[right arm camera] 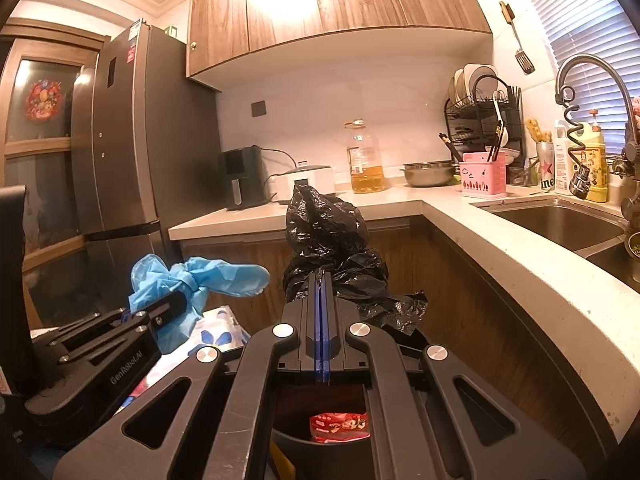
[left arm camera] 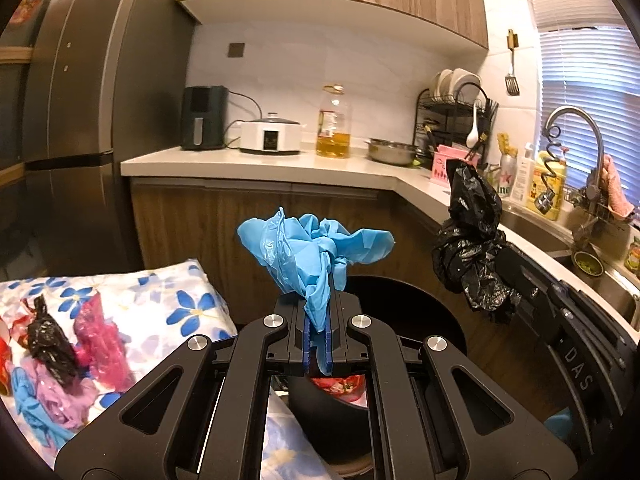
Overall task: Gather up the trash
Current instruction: 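Carry the glove and black bag over the bin and open both tools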
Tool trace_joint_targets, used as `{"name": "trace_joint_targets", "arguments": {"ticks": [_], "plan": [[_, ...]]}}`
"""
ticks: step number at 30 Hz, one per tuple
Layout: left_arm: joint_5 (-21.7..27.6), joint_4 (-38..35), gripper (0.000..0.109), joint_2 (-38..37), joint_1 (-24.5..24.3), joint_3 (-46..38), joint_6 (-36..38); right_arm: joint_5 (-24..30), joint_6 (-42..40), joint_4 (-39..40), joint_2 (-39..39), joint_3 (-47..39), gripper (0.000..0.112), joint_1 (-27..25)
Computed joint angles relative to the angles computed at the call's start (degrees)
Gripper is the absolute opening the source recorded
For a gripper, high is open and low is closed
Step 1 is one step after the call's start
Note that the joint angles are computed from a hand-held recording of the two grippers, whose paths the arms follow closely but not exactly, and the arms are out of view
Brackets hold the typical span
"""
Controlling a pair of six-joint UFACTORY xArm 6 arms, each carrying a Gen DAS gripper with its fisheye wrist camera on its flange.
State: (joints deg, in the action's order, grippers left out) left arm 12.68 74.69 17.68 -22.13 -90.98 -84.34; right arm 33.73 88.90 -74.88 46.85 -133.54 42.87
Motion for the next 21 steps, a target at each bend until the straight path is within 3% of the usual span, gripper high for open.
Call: {"name": "trace_joint_targets", "arguments": {"ticks": [21], "plan": [[-4.8,-10.95,0.005,8.14,0.64,-7.25,9.37,0.33,-4.82,4.08,5.91,-8.29,0.001,-1.57]]}}
